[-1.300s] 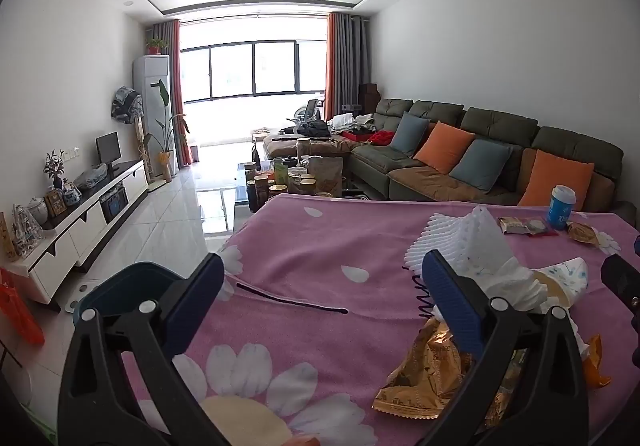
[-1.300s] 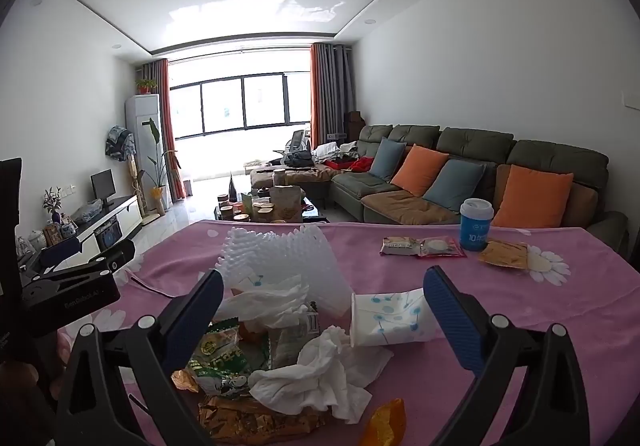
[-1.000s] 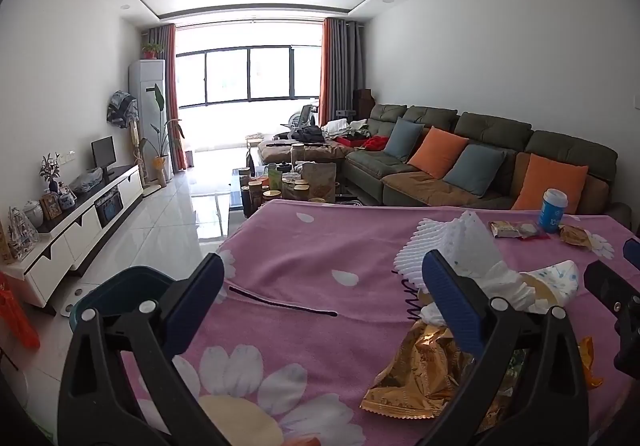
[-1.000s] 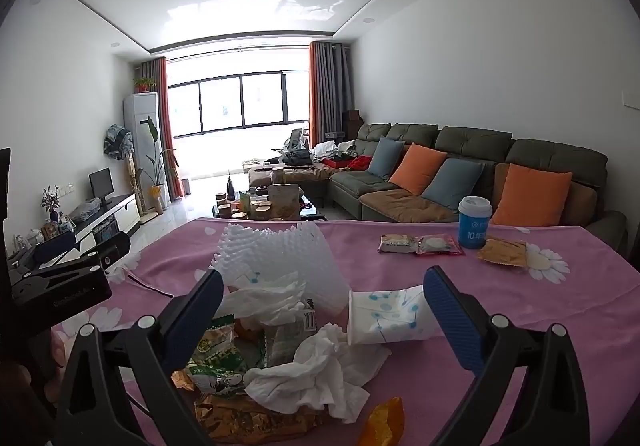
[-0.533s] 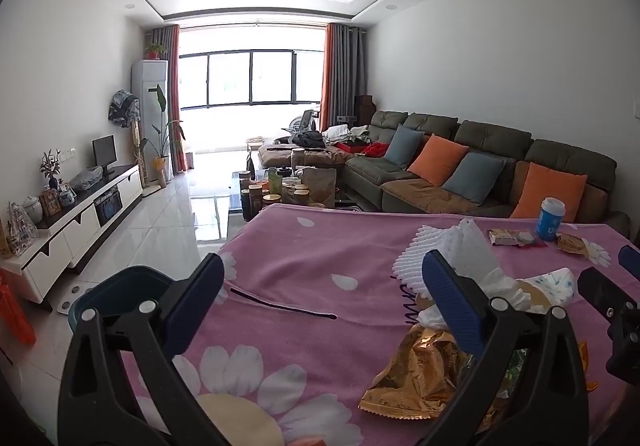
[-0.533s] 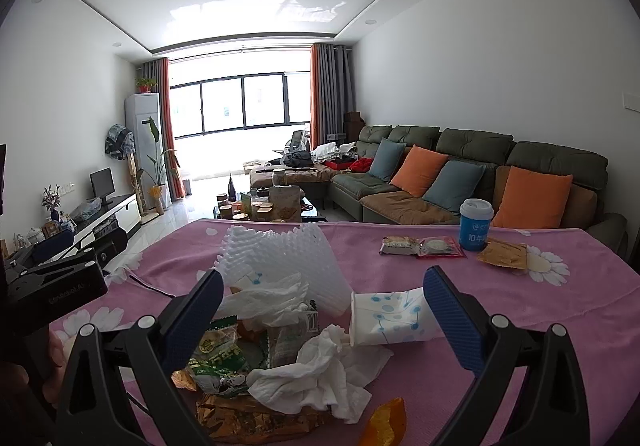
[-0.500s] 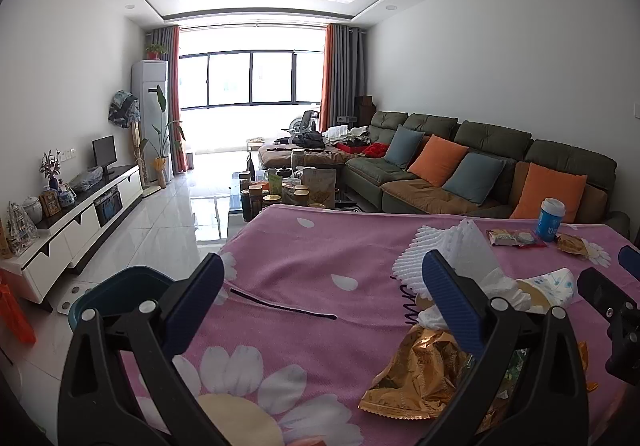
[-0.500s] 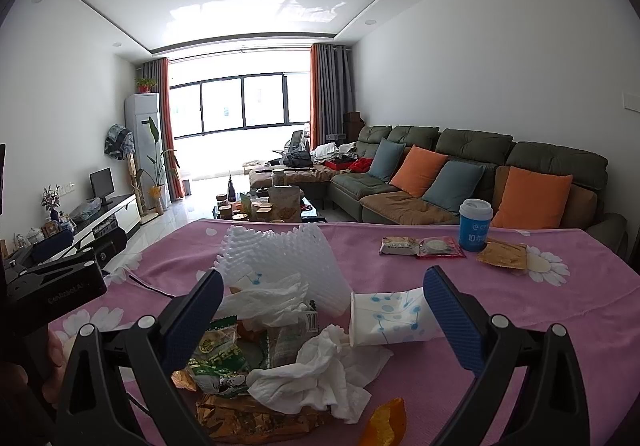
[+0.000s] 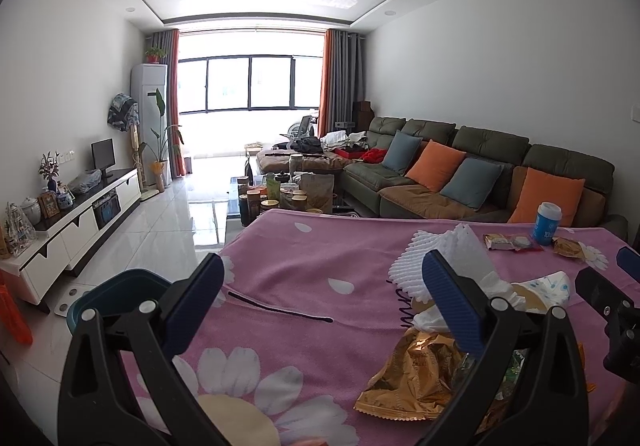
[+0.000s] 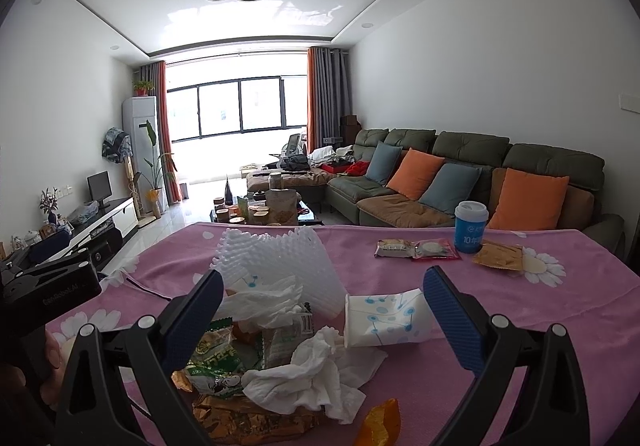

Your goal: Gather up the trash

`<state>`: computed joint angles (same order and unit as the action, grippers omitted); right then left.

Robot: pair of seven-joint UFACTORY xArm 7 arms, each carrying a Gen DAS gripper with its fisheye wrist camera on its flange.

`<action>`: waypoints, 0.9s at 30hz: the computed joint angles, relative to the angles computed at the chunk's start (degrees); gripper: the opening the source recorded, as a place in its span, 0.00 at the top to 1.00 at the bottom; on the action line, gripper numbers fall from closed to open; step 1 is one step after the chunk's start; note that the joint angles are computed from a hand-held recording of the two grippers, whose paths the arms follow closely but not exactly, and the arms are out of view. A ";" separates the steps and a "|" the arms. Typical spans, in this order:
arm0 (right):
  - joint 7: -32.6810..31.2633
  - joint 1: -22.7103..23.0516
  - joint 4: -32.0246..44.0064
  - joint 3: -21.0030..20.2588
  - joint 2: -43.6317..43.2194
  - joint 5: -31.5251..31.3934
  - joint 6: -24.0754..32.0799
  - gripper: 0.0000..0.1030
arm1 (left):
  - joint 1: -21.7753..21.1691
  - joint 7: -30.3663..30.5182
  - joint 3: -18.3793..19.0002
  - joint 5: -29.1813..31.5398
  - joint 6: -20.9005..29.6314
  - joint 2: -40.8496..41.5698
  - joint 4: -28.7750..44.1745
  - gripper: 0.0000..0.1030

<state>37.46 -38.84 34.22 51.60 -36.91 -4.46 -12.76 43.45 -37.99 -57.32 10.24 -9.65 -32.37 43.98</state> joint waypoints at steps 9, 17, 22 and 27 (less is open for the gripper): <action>-0.14 0.14 -0.09 -0.15 -0.33 0.11 0.00 0.06 | -0.72 0.17 0.51 -0.53 -0.36 -0.53 -0.56 0.05; -0.20 0.04 -0.12 -0.14 -0.52 0.30 -0.23 0.06 | -0.53 0.12 0.14 -0.84 -0.69 -0.77 -0.64 0.05; -0.41 0.09 0.07 -0.14 -0.25 0.24 0.02 0.06 | -0.71 0.21 0.30 -0.92 -0.66 -0.75 -0.73 0.05; -0.41 0.11 0.27 -0.12 -0.03 0.13 -0.05 0.06 | -1.08 0.38 0.58 -1.03 -0.78 -0.67 -0.92 0.05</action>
<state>37.05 -38.73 34.49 51.48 -36.94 -4.33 -12.82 42.38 -37.61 -56.74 9.21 -10.43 -33.04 43.06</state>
